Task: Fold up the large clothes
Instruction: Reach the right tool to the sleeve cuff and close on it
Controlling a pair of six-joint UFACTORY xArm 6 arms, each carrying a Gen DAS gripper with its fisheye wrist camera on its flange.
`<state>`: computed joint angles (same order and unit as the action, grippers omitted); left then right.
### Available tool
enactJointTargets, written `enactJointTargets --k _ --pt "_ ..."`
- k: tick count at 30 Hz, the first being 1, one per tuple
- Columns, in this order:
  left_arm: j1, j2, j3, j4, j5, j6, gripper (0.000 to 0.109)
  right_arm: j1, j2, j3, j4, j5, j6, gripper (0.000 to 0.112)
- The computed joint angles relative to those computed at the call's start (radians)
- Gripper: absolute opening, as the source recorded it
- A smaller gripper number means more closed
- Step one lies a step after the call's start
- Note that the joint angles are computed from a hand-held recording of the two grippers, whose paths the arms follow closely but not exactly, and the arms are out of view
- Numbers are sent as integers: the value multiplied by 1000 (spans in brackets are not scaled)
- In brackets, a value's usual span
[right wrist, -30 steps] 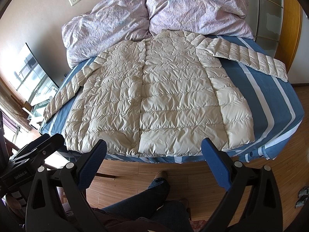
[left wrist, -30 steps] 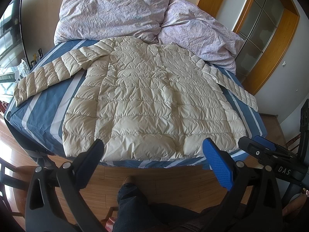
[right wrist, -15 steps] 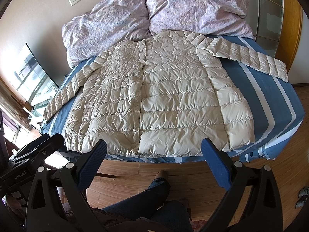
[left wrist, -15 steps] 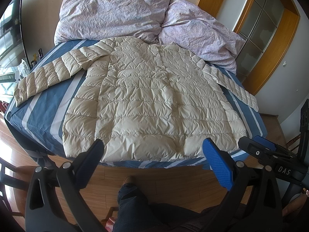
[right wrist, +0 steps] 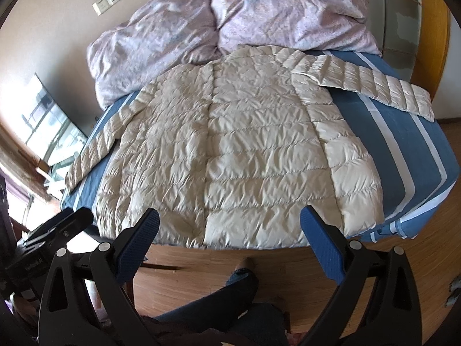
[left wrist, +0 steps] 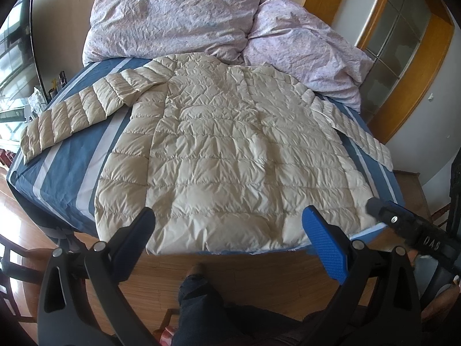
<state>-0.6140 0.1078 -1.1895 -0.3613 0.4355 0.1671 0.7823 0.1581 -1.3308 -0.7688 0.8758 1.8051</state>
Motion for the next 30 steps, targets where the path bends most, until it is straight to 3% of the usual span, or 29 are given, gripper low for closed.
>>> enactJointTargets --k 10,18,25,30 --pt "29 252 -310 223 87 -185 101 -258 -177 273 57 -154 77 99" --pt "51 518 -683 366 266 -316 101 -544 -355 519 106 -203 134 78" --pt "50 699 -960 367 422 -301 101 -773 -421 593 160 -68 47 67" --pt "54 816 -1155 362 518 -290 101 -881 -423 604 176 -40 14 63"
